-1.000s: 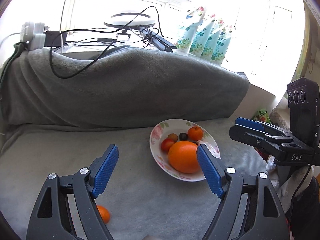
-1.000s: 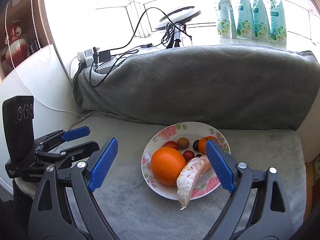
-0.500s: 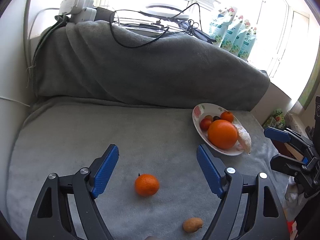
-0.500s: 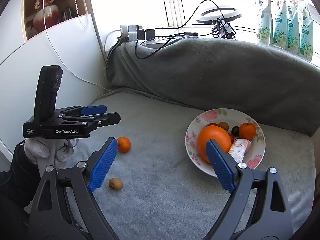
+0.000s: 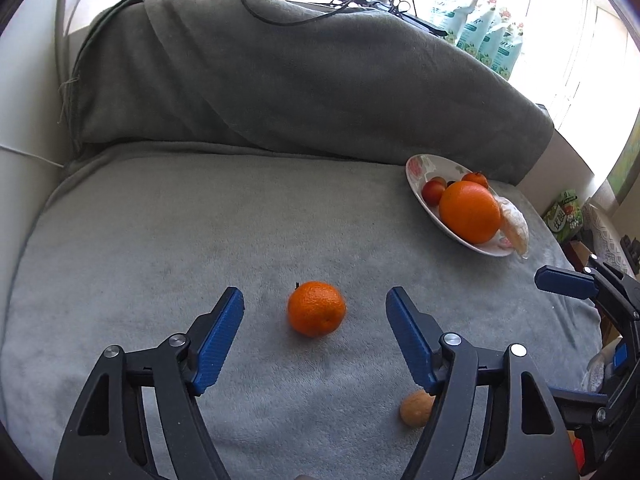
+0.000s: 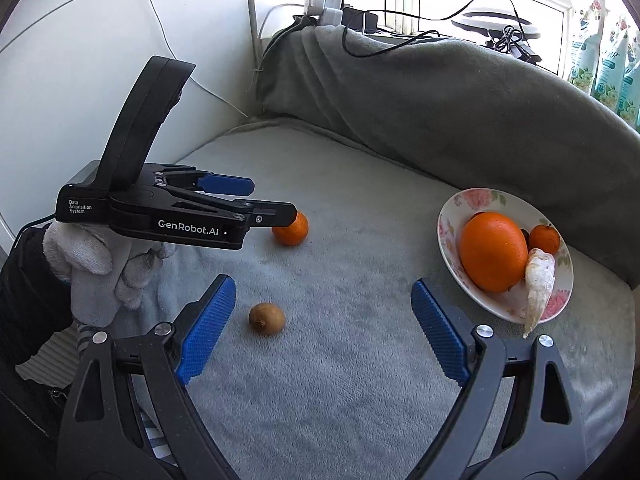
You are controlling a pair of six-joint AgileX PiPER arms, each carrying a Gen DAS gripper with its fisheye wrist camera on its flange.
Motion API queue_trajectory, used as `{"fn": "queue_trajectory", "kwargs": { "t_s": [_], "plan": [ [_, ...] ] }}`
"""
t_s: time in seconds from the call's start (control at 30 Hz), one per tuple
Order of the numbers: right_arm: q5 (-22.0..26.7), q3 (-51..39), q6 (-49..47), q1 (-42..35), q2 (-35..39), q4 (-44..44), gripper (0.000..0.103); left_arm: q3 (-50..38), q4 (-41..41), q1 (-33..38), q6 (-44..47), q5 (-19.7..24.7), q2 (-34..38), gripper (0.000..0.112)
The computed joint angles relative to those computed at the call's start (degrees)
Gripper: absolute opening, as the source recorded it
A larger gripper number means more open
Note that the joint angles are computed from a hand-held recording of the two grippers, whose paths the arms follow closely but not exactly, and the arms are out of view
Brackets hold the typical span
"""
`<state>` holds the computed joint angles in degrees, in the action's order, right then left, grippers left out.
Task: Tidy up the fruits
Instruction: 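Move both open tools back toward the tangerine and kiwi on the blanket, then close the left tool on the tangerine while the right tool closes on the brown kiwi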
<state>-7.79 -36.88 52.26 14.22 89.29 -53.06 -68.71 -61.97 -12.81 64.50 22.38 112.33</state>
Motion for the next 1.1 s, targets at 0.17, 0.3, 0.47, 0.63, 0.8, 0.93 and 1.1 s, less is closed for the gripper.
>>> {"fn": "queue_trajectory", "kwargs": {
  "t_s": [0.17, 0.3, 0.47, 0.63, 0.8, 0.93, 1.1],
  "plan": [
    [-1.8, 1.0, -4.1, 0.0, 1.1, 5.5, 0.092, -0.1, 0.0, 0.3, 0.5, 1.0, 1.0, 0.062],
    [-2.5, 1.2, -3.4, 0.9, 2.5, 5.1, 0.092, -0.4, -0.2, 1.1, 0.4, 2.3, 2.0, 0.055],
    [-2.9, 0.3, -1.3, 2.1, 4.7, 2.8, 0.085, -0.8, 0.0, 1.6, 0.3, 3.4, 2.7, 0.052],
    [-4.1, -0.5, 3.3, 2.6, 6.8, -1.6, 0.077, -2.0, 1.7, 1.8, -2.5, 3.9, 3.8, 0.052],
    [-3.7, -1.6, 6.1, 3.4, 8.3, -4.4, 0.065, -3.2, 2.1, 1.9, -3.4, 4.6, 4.6, 0.052],
    [-3.9, -2.7, 8.8, 3.7, 9.8, -6.8, 0.057, -3.7, 2.9, 1.5, -4.1, 4.5, 4.7, 0.052],
    [-3.7, -3.5, 11.8, 4.2, 10.7, -9.5, 0.053, -4.7, 4.7, 0.9, -5.8, 4.2, 5.4, 0.052]
  ]
}}
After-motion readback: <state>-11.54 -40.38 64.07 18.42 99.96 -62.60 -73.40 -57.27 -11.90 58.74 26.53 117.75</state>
